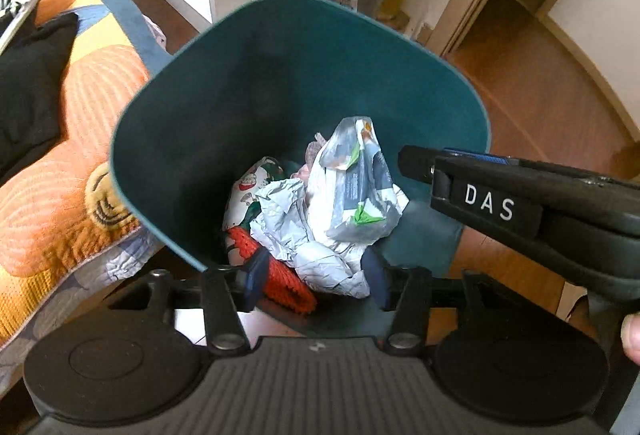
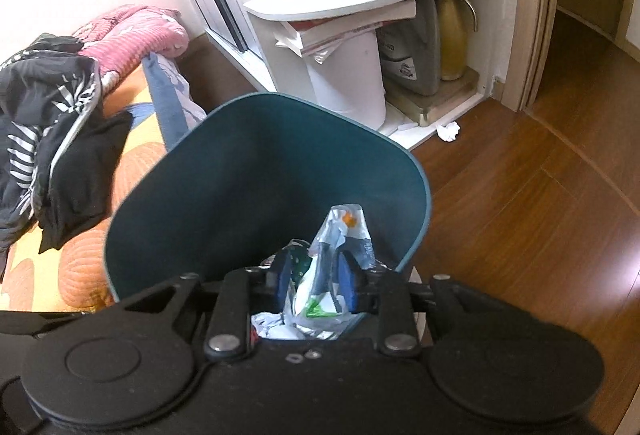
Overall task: Collect trash
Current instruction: 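Raise both tools from the bin and lower them under the bed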
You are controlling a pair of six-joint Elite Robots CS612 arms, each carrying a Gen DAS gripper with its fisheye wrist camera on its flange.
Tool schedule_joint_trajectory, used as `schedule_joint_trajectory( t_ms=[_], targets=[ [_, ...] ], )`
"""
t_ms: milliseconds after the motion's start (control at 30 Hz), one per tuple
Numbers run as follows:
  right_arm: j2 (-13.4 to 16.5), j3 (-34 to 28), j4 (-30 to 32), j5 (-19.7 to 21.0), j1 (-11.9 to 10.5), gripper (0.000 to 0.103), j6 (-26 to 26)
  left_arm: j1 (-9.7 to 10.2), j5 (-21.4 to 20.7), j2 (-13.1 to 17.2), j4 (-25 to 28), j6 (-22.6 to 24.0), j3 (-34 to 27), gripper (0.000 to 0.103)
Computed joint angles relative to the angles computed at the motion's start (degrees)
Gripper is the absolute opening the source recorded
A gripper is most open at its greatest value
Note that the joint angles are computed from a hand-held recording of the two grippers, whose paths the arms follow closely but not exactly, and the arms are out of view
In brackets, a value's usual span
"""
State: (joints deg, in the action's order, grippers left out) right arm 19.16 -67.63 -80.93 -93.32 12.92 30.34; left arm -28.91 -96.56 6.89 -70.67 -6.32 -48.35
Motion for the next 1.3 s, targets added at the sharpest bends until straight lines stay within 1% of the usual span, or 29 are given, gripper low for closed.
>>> schedule_joint_trajectory(
  t_ms=[33, 100, 233, 467, 733, 900, 933, 967, 1000, 1133, 1167, 1233, 1300],
  targets=[
    [-0.1, -0.1, 0.1, -0.2, 0.1, 0.029, -0.2, 0.08, -0.3, 0.2, -0.2, -0.3, -0.7, 0.056],
    [-0.4, -0.5, 0.1, -0.2, 0.2, 0.036, -0.9, 0.31, -1.2, 0.5, -0.2, -1.0, -2.1, 0.056],
    [-0.9, -1.2, 0.3, -0.3, 0.7, 0.038, -2.1, 0.61, -1.7, 1.0, 0.4, -1.7, -5.0, 0.058],
    [-1.7, -3.0, 0.2, -0.9, 1.8, 0.041, -4.2, 1.17, -1.5, 2.2, 2.0, -1.8, -11.0, 0.059],
    [-2.4, -4.9, -0.5, -0.8, 3.4, 0.044, -7.5, 2.43, -1.8, 3.8, 5.0, -2.5, -18.6, 0.059],
    [-2.6, -5.6, -1.0, 1.6, 4.7, 0.047, -11.6, 3.73, -2.3, 5.3, 7.4, -3.2, -23.9, 0.059],
    [-2.6, -5.6, -1.0, 2.0, 4.9, 0.047, -12.4, 3.99, -2.1, 5.7, 7.9, -3.2, -25.0, 0.061],
    [-2.6, -5.6, -1.1, 2.6, 5.2, 0.047, -13.2, 4.25, -1.8, 6.1, 8.3, -3.4, -26.1, 0.066],
    [-2.6, -5.6, -1.2, 3.1, 5.6, 0.048, -13.9, 4.57, -1.6, 6.6, 8.7, -3.8, -27.4, 0.068],
    [-2.6, -5.3, -1.4, 6.1, 6.6, 0.049, -15.2, 5.88, -1.6, 8.1, 10.7, -4.5, -31.4, 0.069],
    [-2.5, -5.1, -1.4, 6.6, 6.8, 0.049, -15.4, 6.17, -1.5, 8.4, 11.3, -4.8, -32.2, 0.073],
    [-2.5, -4.7, -1.3, 7.7, 7.2, 0.05, -15.7, 6.8, -1.2, 9.1, 12.2, -5.5, -33.8, 0.077],
    [-2.4, -4.4, -1.1, 8.8, 7.7, 0.05, -16.2, 7.37, -0.5, 9.9, 13.0, -6.3, -35.4, 0.078]
  ],
)
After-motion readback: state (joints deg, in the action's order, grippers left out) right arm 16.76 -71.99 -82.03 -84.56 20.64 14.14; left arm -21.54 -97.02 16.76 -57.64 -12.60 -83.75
